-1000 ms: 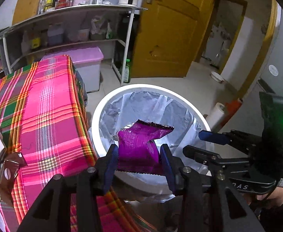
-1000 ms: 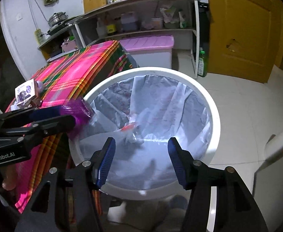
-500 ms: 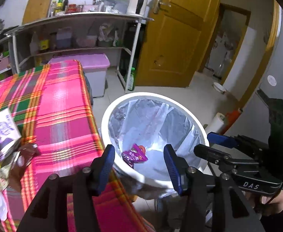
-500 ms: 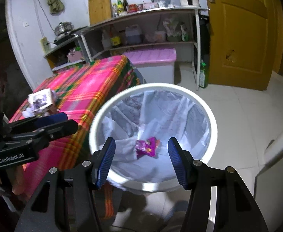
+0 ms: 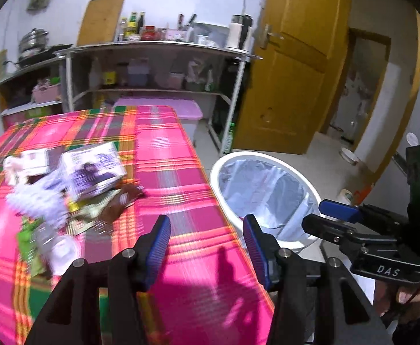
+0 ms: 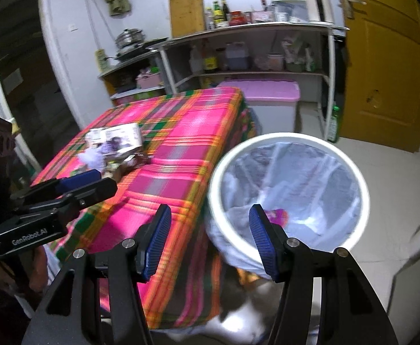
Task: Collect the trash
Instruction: 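Move both tools back over the table toward the green snack bag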
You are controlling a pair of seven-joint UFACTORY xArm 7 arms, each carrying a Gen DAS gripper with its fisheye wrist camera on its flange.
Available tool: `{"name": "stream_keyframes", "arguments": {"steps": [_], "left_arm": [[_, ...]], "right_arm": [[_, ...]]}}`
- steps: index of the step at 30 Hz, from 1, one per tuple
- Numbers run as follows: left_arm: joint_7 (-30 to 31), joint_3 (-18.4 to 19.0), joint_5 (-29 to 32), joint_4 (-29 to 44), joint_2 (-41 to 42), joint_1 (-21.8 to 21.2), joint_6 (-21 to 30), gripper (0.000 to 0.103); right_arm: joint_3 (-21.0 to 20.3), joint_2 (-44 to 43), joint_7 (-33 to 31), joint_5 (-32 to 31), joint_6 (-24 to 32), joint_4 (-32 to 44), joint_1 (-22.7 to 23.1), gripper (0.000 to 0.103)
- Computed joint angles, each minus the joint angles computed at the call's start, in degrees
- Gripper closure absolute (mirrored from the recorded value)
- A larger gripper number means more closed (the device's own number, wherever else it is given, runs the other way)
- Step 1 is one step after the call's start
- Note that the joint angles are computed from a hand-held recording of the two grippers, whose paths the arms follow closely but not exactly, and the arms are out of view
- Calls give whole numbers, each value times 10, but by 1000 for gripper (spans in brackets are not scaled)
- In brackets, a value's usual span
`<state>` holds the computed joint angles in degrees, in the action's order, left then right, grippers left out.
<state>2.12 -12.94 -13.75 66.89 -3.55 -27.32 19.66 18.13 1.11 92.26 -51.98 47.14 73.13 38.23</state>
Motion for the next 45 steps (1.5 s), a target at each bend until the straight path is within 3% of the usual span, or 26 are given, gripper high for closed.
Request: {"name": "stream_keyframes", "arguments": {"steps": [14, 26, 45], "left_arm": [[-73, 30, 47, -120, -110, 49, -23, 51], [-145, 34, 120, -126, -104, 107, -18, 51], [-70, 59, 60, -71, -20, 108, 14, 51]], "right_arm": [[-35, 94, -77, 24, -41, 98, 47, 46], [-80, 167, -170, 78, -57, 186, 83, 46], [-116, 232, -246, 139, -56, 269, 108, 46]]}}
